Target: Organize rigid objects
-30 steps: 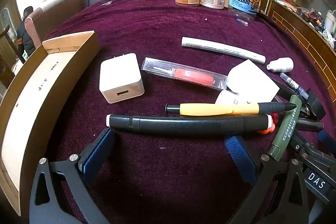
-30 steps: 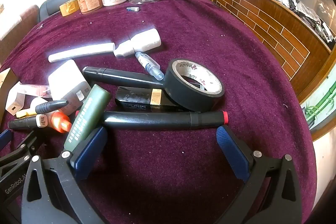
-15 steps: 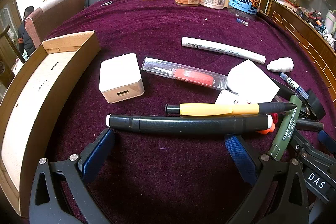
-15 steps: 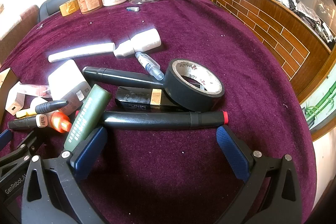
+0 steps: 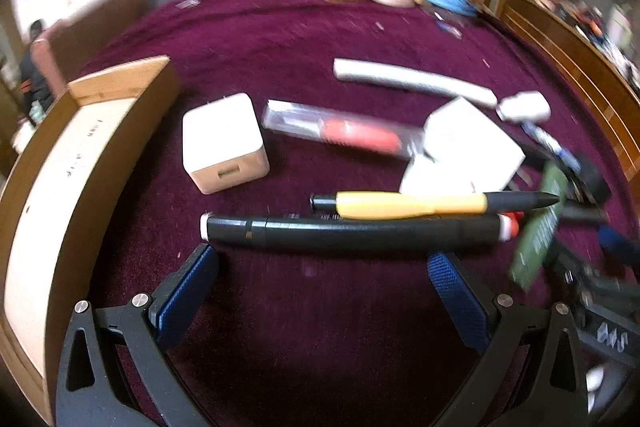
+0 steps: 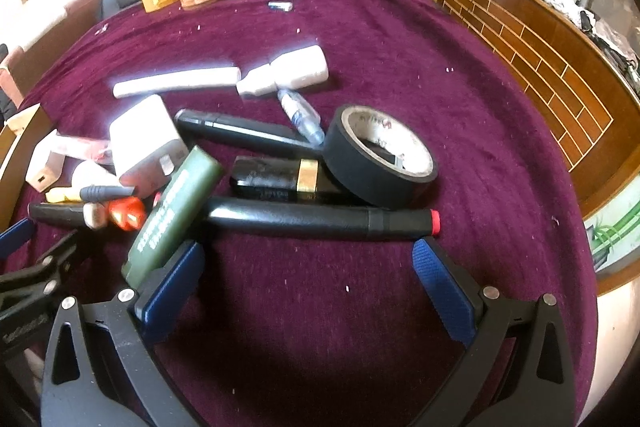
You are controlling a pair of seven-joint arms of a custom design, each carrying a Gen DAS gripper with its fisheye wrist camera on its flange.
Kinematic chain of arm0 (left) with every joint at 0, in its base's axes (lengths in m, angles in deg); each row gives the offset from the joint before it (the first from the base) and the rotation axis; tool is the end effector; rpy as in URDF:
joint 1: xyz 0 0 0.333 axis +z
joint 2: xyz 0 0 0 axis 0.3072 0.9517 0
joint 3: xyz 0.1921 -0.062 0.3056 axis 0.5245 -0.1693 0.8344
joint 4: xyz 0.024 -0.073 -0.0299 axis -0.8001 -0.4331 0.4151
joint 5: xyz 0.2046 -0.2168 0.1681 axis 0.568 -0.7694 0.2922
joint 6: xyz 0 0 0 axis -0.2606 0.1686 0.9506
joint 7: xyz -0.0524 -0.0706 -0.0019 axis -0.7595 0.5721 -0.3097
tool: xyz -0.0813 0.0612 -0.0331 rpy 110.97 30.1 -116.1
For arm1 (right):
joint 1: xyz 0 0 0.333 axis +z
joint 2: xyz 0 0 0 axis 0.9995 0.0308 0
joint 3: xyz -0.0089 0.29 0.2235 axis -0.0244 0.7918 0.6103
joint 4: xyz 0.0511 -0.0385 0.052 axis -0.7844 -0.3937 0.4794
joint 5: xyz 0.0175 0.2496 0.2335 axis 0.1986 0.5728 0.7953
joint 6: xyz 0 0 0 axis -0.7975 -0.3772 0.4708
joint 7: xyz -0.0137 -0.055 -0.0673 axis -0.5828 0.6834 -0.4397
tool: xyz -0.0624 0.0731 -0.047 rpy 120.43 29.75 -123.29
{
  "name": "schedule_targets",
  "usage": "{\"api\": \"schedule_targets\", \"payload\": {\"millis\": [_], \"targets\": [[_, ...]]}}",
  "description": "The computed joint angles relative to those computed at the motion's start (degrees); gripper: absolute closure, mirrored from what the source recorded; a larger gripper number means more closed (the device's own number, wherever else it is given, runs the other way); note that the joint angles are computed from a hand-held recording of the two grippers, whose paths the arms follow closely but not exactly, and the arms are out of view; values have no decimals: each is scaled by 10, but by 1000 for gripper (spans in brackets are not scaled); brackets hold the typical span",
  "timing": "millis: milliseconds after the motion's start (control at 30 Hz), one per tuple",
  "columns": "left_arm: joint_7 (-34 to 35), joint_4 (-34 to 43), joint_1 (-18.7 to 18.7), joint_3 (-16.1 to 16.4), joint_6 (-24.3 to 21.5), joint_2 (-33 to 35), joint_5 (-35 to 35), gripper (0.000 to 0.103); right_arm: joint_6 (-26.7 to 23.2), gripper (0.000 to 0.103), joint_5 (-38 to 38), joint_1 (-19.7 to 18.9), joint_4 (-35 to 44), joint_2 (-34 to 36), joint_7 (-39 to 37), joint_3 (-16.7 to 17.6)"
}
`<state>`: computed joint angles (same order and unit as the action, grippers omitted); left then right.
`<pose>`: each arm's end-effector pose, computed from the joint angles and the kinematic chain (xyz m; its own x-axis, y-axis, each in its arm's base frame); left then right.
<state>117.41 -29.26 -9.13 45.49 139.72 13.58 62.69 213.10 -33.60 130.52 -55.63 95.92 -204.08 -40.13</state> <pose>0.6760 -0.3816 0.3600 -0.4887 -0.8724 0.0039 -0.7442 0.4145 -0.5238 0.5797 0.4673 0.3576 -0.5013 -0.8649 -0.0274 -0.7301 0.4397 -0.5231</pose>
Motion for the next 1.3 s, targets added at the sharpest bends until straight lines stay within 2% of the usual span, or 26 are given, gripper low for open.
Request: {"api": "schedule_targets", "payload": {"millis": [67, 167, 200, 333, 433, 533, 633, 700, 733, 767, 800, 833, 867, 900, 933, 967, 1000, 1067, 1200, 1233, 1300], "targets": [[46, -16, 25, -30, -25, -15, -8, 1, -6, 0, 11, -2, 2, -1, -8, 7], [78, -82, 36, -39, 34, -41, -13, 1, -8, 0, 18, -3, 2, -2, -14, 10], [83, -97, 37, -39, 56, -46, -18, 1, -10, 0, 19, -2, 3, -2, -14, 9], [80, -98, 23, -22, 57, -48, -26, 1, -27, 0, 38, -6, 20, 4, -28, 16], [82, -98, 22, -19, 59, -47, -28, 1, -72, 0, 56, 3, 36, 4, -22, 15], [68, -108, 9, -4, 67, -51, -25, 1, -138, 0, 26, 40, 42, -8, 17, -4], [68, -111, 10, -5, 68, -52, -23, 1, -219, 0, -24, 77, 63, -20, 34, -13], [73, -110, 15, -11, 66, -52, -26, 1, -297, 0, -97, 125, 90, -24, 56, -34], [76, -108, 18, -14, 65, -52, -28, 1, -318, 0, -134, 162, 93, -25, 70, -66], [78, -107, 20, -18, 64, -51, -30, 1, -336, 0, -207, 193, 76, -37, 106, -78], [82, -107, 24, -21, 64, -51, -33, 1, -323, 0, -265, 205, 39, -57, 148, -75], [84, -106, 23, -21, 63, -51, -33, 1, -288, 0, -322, 198, -11, -86, 204, -57], [84, -106, 23, -21, 63, -51, -34, 1, -221, 0, -339, 172, -55, -117, 239, -36], [86, -106, 24, -22, 62, -51, -36, 1, -149, 0, -316, 126, -80, -133, 246, -10], [87, -106, 24, -22, 62, -51, -36, 1, -110, 0, -270, 96, -85, -136, 219, 3], [87, -105, 21, -18, 61, -51, -34, 1, -102, 0, -213, 83, -74, -123, 196, -5], [86, -107, 19, -16, 61, -52, -33, 1, -127, 0, -197, 86, -61, -111, 193, -13], [90, -107, 19, -17, 59, -53, -31, 1, -162, 0, -210, 78, -51, -102, 200, -1], [88, -114, 18, -15, 69, -55, -32, 1, -296, 0, -319, 126, -4, -63, 223, -39], [90, -112, 20, -18, 67, -54, -34, 1, -296, 0, -343, 127, -8, -60, 232, -41], [94, -106, 23, -22, 62, -52, -37, 1, -227, 0, -336, 82, -46, -83, 243, -21]]}}
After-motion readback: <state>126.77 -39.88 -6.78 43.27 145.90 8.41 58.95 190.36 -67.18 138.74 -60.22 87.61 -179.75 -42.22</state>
